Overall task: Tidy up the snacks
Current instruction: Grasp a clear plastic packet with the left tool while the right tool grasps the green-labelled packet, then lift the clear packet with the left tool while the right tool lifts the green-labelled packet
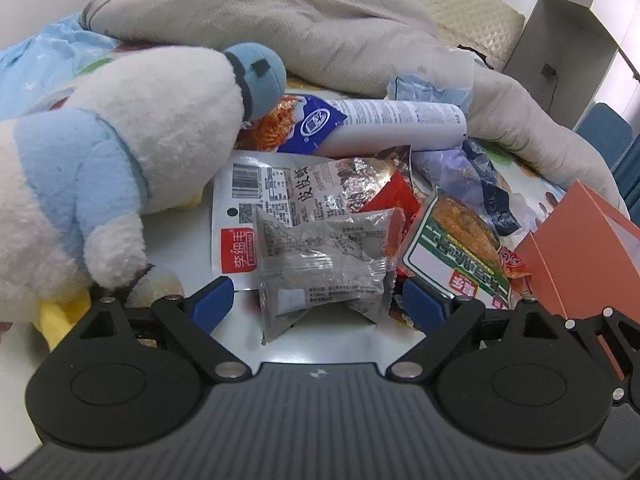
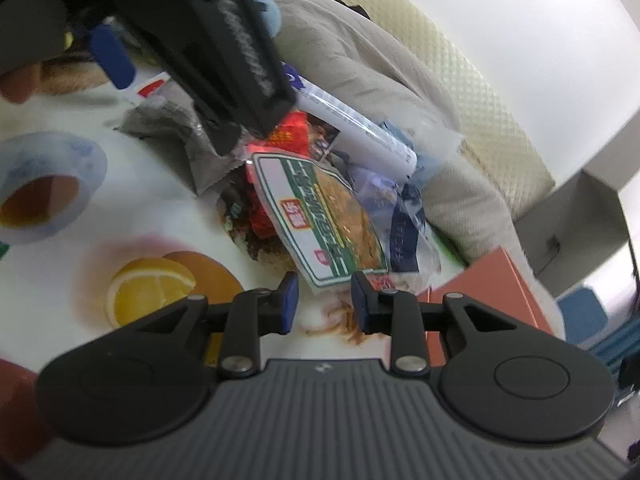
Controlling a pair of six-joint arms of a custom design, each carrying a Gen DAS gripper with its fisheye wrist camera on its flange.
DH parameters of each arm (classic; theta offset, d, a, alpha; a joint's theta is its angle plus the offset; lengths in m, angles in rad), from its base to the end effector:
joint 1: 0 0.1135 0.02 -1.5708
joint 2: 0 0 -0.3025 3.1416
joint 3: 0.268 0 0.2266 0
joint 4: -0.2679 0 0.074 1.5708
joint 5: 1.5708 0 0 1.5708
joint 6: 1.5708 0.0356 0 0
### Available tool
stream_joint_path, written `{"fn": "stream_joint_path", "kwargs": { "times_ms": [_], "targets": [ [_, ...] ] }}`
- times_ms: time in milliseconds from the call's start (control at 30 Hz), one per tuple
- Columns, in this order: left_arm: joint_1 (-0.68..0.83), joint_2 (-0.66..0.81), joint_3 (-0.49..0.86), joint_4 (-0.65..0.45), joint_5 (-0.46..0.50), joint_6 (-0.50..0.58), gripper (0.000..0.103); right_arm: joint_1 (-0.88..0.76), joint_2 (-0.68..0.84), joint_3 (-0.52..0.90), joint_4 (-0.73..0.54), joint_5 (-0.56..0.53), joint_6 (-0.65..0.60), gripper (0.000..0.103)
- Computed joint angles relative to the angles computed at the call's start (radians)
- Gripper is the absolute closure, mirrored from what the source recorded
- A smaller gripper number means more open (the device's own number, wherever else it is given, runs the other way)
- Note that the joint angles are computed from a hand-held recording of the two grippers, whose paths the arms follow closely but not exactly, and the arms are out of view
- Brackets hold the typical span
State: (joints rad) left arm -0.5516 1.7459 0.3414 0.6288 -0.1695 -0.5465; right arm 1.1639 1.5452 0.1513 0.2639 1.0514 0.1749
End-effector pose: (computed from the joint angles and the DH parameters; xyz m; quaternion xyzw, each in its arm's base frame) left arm 0.2126 -0.1238 0.1294 -0.0304 0.9188 -0.1348 0.3698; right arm 0.0873 0.1245 0.1285 -0.3040 0.7950 -0.2666 0.4522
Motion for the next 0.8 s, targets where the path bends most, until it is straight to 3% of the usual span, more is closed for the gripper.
{"fn": "stream_joint_path", "kwargs": {
  "times_ms": [100,133,333,500,633,700,800],
  "targets": [
    [0.004,0.028,0.008,0.013,0.004,0.003,0.010,0.014,0.044,-0.008,0.064,0.028,-0.045,0.075],
    [0.006,0.032,0.006,0.020,0.006,0.003,0.010,0.009,0.042,-0.011,0.077,0.021,-0.057,0.082],
    [0.032,0.043,-0.007,0.055,0.059,-0.010,0.029,0.011,0.001,-0.008,0.058,0.012,-0.074,0.096],
    [0.027,-0.013,-0.025,0.018,0.054,-0.030,0.035,0.069,-0.075,0.029,-0.110,0.037,0.009,0.098],
    [0.007,-0.093,-0.047,-0.047,0.044,-0.052,0.038,0.134,-0.163,0.087,-0.342,0.061,0.120,0.099],
    [-0.002,-0.140,-0.068,-0.075,0.043,-0.070,0.040,0.177,-0.196,0.127,-0.482,0.074,0.203,0.099],
    [-0.030,-0.223,-0.102,-0.135,0.025,-0.107,0.041,0.298,-0.185,0.210,-0.779,0.087,0.464,0.099]
  ]
}}
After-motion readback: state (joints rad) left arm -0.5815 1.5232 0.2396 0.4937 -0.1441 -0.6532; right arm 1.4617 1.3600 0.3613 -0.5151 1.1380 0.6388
